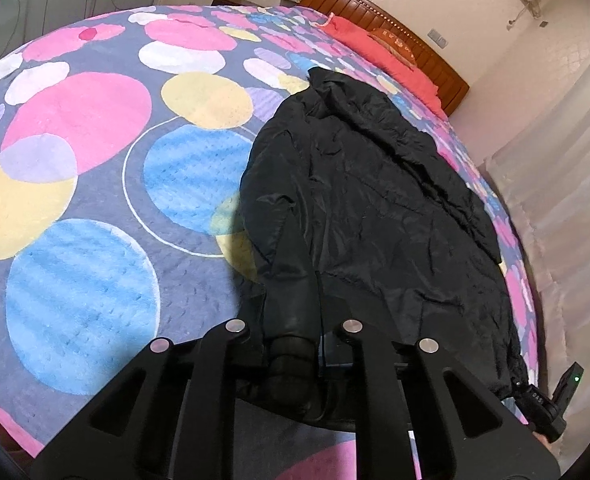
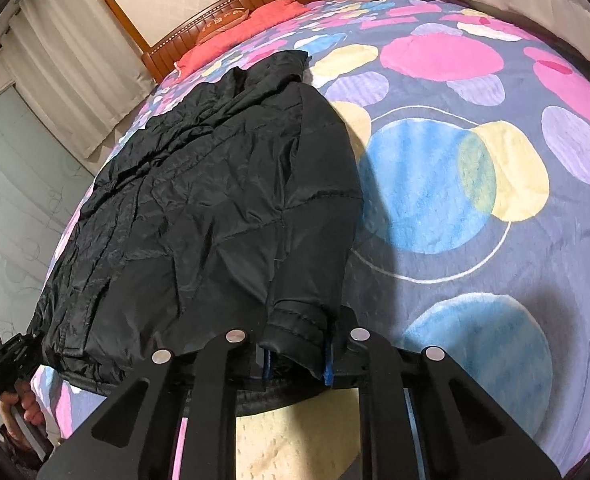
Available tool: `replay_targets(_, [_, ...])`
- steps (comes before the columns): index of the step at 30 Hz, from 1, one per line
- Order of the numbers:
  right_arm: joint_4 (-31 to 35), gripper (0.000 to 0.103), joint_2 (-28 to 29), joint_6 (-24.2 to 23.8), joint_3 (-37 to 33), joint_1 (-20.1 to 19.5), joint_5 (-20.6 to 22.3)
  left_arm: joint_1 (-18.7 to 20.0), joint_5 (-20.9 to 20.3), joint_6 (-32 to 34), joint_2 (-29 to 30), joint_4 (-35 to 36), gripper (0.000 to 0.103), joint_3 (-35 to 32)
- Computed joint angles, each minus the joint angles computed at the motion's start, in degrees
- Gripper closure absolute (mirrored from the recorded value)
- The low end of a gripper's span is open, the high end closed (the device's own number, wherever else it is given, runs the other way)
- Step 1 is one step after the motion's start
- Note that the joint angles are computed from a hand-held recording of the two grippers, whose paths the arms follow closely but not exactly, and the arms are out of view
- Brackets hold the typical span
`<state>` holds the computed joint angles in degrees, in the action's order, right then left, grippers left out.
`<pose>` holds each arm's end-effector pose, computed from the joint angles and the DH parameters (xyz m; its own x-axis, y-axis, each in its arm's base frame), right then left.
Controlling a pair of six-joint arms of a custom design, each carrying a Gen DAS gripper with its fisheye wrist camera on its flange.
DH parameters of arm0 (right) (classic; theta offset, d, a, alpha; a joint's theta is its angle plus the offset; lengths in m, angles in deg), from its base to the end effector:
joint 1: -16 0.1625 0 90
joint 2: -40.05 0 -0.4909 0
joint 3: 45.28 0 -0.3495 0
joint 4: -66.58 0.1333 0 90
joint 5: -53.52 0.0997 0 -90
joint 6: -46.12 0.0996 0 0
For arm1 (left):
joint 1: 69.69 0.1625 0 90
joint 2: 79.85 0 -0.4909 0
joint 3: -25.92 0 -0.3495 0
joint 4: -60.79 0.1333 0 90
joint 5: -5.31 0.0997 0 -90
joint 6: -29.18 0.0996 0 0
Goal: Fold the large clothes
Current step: 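Lift the held hem with both tools and fold it toward the collar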
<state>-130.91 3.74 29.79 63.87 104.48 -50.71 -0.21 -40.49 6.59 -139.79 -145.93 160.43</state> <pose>0.0919 -0.6383 0.0965 -0.9325 -0.0725 0.3539 -0.2505 0.8357 -0.4888 0.0284 -0.5026 0.2644 -0.8712 -0.4392 -0.2194 -0.0810 0.5693 -0.8181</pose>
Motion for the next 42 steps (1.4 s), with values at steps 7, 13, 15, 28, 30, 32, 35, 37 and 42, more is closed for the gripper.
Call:
replay_targets(7, [-0.4, 0.078, 0.5, 0.6, -0.5, -0.2, -0.2, 2.1, -2.0, -3.2, 0.1, 1.2, 0.062, -0.6])
replay_targets(13, [-0.2, 0.064, 0.4, 2.2, -0.2, -0.7, -0.4, 2.2, -3.0, -0.9, 0.7, 2.0, 0.064, -1.6])
replay_targets(15, [0.9, 0.072, 0.2, 1.2, -0.4, -0.4, -0.3, 2.1, -3.1, 0.1, 0.7, 2.3, 0.082, -1.7])
replay_targets(28, [8.3, 0.089, -3.5, 6.9, -2.7, -2.0, 15.1, 2.1, -12.1, 0.5, -3.6, -0.6, 0.091, -4.5])
replay_targets(30, [8.7, 0.089, -3.2, 6.5, -4.7, -0.9, 16.1, 2.2, -13.2, 1.2, -4.0, 0.9, 0.091, -6.5])
replay_targets(32, [9.5, 0.089, -2.7, 6.4, -6.9, 0.1, 16.9, 2.1, -13.7, 2.4, -3.8, 2.6, 0.091, -9.2])
replay_targets(35, [10.7, 0.089, -1.2, 6.3, -11.6, 1.6, 17.7, 1.8, -13.6, 5.3, -3.5, 5.5, 0.091, -13.7])
replay_targets(37, [11.7, 0.089, -0.1, 6.6, -15.0, 2.2, 18.4, 1.8, -13.4, 7.3, -3.0, 7.2, 0.091, -16.9])
replay_targets(42, [16.4, 0.089, 3.7, 8.0, -26.1, 3.3, 18.7, 2.9, -12.1, 10.9, 0.0, 13.7, 0.091, -27.8])
